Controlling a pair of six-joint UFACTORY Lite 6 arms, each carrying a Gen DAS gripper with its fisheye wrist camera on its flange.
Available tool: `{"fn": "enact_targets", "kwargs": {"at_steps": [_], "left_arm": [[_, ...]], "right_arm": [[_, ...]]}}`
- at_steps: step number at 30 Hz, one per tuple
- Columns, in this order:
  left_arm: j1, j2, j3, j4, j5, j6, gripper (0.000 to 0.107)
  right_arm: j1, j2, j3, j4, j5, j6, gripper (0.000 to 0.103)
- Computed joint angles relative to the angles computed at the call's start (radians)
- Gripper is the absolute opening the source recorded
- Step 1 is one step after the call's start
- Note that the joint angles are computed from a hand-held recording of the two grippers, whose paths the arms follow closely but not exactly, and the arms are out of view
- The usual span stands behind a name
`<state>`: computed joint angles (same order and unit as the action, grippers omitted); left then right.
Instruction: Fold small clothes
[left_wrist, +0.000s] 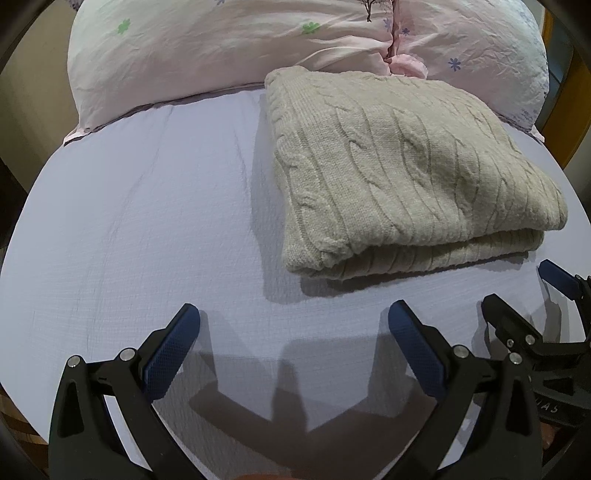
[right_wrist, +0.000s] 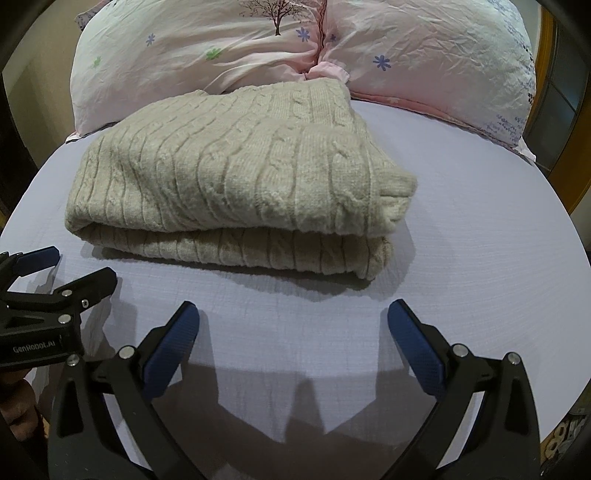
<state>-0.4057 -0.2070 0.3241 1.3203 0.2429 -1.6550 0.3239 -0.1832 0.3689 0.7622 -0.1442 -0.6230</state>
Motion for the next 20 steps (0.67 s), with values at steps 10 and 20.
{"fn": "enact_targets", "kwargs": {"at_steps": [10, 20], "left_arm": [[0.017, 0.007, 0.009, -0.03, -0.01, 0.05, 0.102], [0.016, 0.009, 0.011, -0.052, -0.009, 0.07, 0.102]], "right_arm": [[-0.002, -0.003, 0.001, -0.003, 0.002, -0.001, 0.101], [0.004, 0.003, 0.003, 0.007, -0.004, -0.003, 0.101]]}}
